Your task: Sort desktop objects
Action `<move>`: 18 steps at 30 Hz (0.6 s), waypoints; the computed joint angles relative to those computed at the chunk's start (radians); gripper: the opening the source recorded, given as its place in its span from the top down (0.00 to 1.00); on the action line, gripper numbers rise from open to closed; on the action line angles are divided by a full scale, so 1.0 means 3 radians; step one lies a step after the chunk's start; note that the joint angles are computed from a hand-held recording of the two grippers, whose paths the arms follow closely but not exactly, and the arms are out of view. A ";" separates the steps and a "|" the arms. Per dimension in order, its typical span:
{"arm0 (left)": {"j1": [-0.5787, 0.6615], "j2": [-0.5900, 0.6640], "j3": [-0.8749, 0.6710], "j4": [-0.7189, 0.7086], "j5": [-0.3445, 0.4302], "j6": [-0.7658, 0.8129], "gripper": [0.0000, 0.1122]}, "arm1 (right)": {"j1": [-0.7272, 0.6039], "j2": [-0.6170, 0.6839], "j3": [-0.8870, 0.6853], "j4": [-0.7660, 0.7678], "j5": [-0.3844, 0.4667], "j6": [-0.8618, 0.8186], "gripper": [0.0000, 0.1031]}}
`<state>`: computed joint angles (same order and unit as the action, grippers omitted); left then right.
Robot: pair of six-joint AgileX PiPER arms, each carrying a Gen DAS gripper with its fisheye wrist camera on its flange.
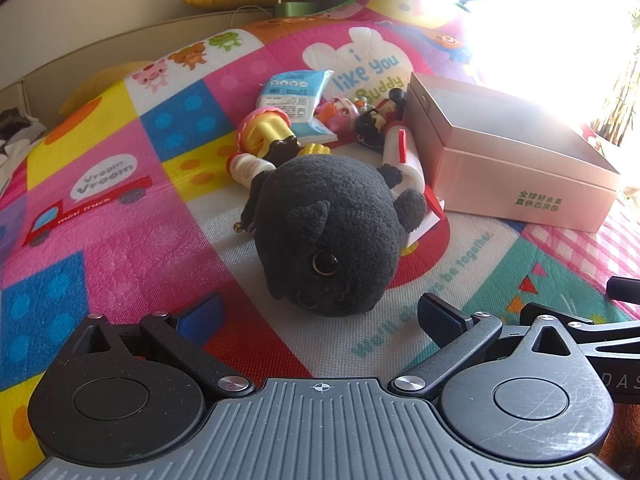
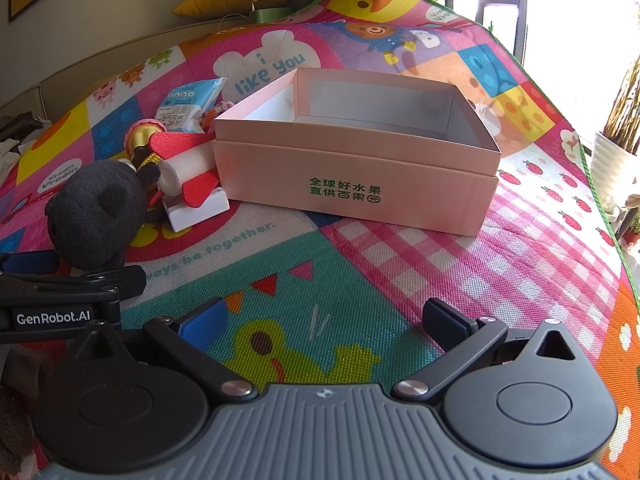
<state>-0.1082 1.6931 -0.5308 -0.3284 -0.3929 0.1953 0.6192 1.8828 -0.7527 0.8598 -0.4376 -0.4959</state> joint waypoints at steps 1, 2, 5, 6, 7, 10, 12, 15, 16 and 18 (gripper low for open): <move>0.0000 0.0000 0.0000 0.0000 0.0000 0.0000 0.08 | -0.0001 -0.0001 0.0000 -0.0003 0.0002 0.0002 0.00; -0.0005 0.0001 -0.0004 -0.0042 0.0004 0.0039 0.08 | -0.0001 -0.0001 0.0000 -0.0003 0.0002 0.0002 0.00; -0.0014 0.0002 -0.0010 -0.0102 0.0007 0.0087 0.08 | -0.0004 -0.0004 -0.0013 0.0035 0.0022 -0.0054 0.00; -0.0037 -0.0004 -0.0012 -0.0176 0.0011 0.0148 0.08 | -0.0009 -0.0007 -0.0016 0.0033 0.0029 -0.0054 0.00; -0.0029 -0.0009 -0.0008 -0.0152 0.0014 0.0126 0.08 | -0.0011 -0.0009 -0.0018 0.0034 0.0035 -0.0060 0.00; -0.0073 0.0013 -0.0035 -0.0201 0.0008 0.0131 0.08 | 0.0009 -0.0008 -0.0035 0.0146 0.0028 -0.0160 0.00; -0.0058 -0.0029 -0.0004 -0.0169 0.0017 0.0105 0.08 | 0.0033 0.0025 -0.0036 0.0168 -0.0019 -0.0151 0.00; -0.0029 -0.0008 -0.0011 -0.0131 0.0001 0.0097 0.08 | 0.0073 0.0017 -0.0032 0.0265 -0.0054 -0.0203 0.00; -0.0018 -0.0009 -0.0013 -0.0098 0.0008 0.0068 0.08 | 0.0079 0.0012 -0.0018 0.0255 -0.0067 -0.0186 0.00; -0.0037 -0.0007 -0.0015 -0.0133 0.0008 0.0092 0.08 | 0.0056 -0.0002 -0.0005 0.0202 -0.0049 -0.0148 0.00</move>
<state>-0.1192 1.6910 -0.5354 -0.3684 -0.3904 0.2229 0.6358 1.8821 -0.7542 0.9204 -0.4525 -0.5403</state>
